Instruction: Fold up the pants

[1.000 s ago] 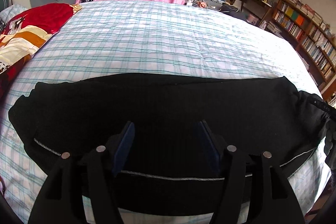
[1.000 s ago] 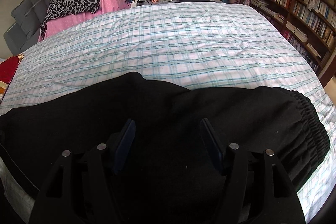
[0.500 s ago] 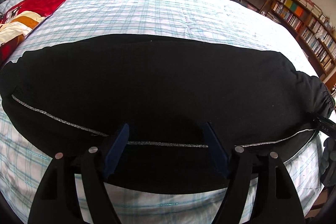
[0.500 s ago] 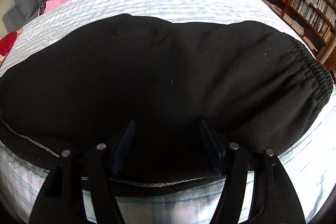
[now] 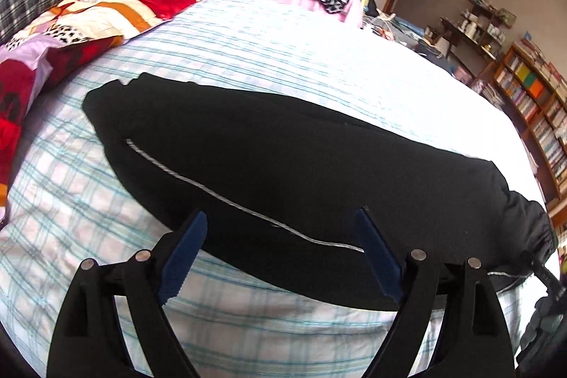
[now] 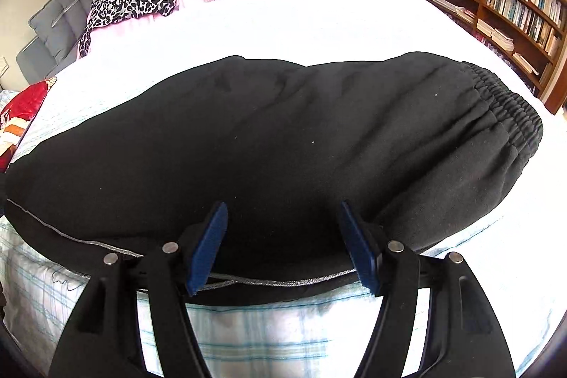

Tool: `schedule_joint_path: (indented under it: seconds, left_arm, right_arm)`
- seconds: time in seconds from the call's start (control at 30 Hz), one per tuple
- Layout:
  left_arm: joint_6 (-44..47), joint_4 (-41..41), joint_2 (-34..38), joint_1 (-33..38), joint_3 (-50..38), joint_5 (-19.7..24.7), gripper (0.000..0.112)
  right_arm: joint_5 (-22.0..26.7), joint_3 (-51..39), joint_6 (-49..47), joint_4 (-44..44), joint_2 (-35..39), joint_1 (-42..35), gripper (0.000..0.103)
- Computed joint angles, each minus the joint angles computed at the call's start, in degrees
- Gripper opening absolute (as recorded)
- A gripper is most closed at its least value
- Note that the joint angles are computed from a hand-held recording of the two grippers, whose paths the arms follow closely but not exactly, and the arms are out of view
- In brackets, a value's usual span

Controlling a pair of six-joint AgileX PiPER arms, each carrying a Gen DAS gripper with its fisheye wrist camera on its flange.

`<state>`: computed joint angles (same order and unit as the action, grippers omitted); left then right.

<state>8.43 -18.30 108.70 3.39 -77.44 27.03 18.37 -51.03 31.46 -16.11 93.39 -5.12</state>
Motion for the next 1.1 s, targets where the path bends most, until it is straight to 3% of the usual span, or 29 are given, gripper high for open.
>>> schedule_joint_path:
  seconds: [0.27,0.43,0.57,0.77,0.97,1.07,1.1]
  left_arm:
    - [-8.6,4.3,3.1,7.5,-3.2,2.0,0.086]
    - [-4.3,-3.5,5.5,12.1,-4.7,3.1,0.086]
    - [2.3,-14.4,8.0,15.4,-6.7,4.7,0.09]
    - [5.5,-21.3,12.4,16.7,-12.0,6.5,0.097]
    - [5.0,-19.6,15.8,15.1,-17.6,7.2,0.097]
    - [4.6,-18.4,17.0,14.2,-19.4,7.6,0.095]
    - [5.3,-19.2,17.4,14.1,-20.1,8.3,0.087]
  right_arm:
    - [1.7,-1.1,-0.1,1.0,1.2,0.8,0.067]
    - [1.4,-0.6,4.1,-4.0,1.8,1.6,0.067]
    - [1.4,-0.5,5.7,-5.9,2.2,1.9,0.067]
    - [1.5,-0.6,6.6,-6.6,2.3,2.0,0.067]
    - [1.8,-0.7,8.8,-8.6,2.6,2.3,0.067]
    - [2.3,-1.0,10.2,-9.8,2.8,2.7,0.067]
    - [2.4,-1.0,10.9,-10.3,3.0,2.9,0.067]
